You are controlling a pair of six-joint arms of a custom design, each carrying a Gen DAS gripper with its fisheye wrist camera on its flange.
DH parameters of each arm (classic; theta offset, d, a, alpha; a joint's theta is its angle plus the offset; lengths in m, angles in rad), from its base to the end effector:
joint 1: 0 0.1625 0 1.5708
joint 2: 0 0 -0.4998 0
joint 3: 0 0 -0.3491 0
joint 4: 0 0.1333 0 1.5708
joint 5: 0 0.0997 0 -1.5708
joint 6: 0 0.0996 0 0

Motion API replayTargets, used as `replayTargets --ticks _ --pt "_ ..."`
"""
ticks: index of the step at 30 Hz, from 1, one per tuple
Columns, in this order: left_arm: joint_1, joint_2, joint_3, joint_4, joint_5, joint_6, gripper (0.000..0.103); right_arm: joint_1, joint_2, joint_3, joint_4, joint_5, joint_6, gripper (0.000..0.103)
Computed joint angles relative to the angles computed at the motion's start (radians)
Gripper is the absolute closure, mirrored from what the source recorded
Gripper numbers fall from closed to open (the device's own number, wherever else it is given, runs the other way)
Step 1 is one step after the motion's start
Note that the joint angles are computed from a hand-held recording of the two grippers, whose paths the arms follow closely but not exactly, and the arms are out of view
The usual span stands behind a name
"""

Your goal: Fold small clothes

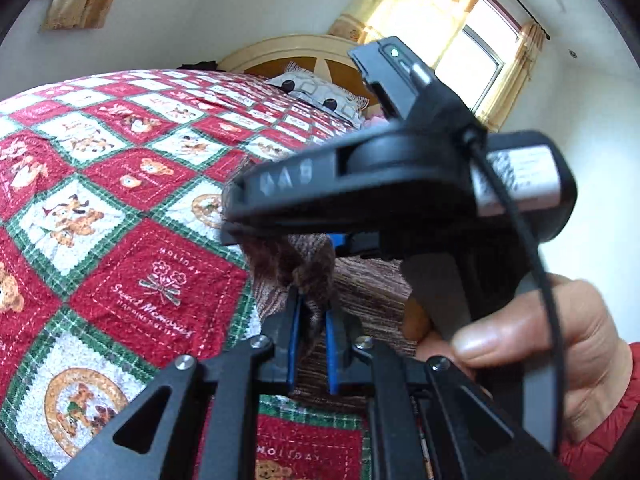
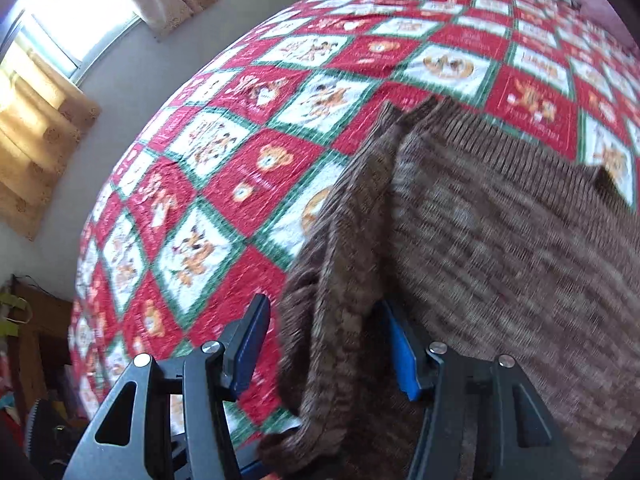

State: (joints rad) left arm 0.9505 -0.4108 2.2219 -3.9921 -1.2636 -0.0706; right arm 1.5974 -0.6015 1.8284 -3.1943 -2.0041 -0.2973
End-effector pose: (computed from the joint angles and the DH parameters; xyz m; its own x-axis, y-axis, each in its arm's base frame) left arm -0.1642 -0.5110 0.0023 -0.9078 0.3650 -0.2068 0.4134 0.6943 -0.5891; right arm 0.1089 -0.6540 0.0718 -0.8644 -0.1382 0.4835 -0.2905 0.9220 -0.2559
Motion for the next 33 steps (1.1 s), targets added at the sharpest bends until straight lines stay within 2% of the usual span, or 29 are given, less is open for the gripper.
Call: replayTargets --ticks 1,3,9,14,17,23,28,33 --pt "0.003 -0.002 -0.006 0.015 0.0 -0.007 0.092 -0.002 0.002 0.003 -0.016 -0.011 0.002 0.069" --pt "0.006 -0.006 -0.014 0.038 0.001 -0.017 0.092 -0.024 -0.015 0.022 -0.044 0.052 0.027 0.086" --pt "-0.012 -0.006 -0.046 0.084 -0.015 0.053 0.092 -0.072 -0.083 0.136 -0.197 0.181 0.057 0.087" --pt "-0.078 0.016 -0.079 0.102 -0.028 0.131 0.092 -0.128 -0.178 0.253 -0.324 0.264 0.083 0.088" --pt "-0.133 0.039 -0.11 0.139 -0.051 0.172 0.092 -0.171 -0.259 0.336 -0.397 0.279 0.087 0.088" --pt "-0.237 0.104 -0.137 0.209 -0.119 0.19 0.092 -0.301 -0.416 0.541 -0.579 0.315 0.063 0.088" --pt "-0.304 0.163 -0.13 0.258 -0.133 0.184 0.092 -0.417 -0.438 0.704 -0.779 0.336 0.009 0.088" --pt "-0.318 0.165 -0.147 0.348 -0.1 0.17 0.092 -0.558 -0.415 0.782 -0.85 0.497 -0.019 0.088"
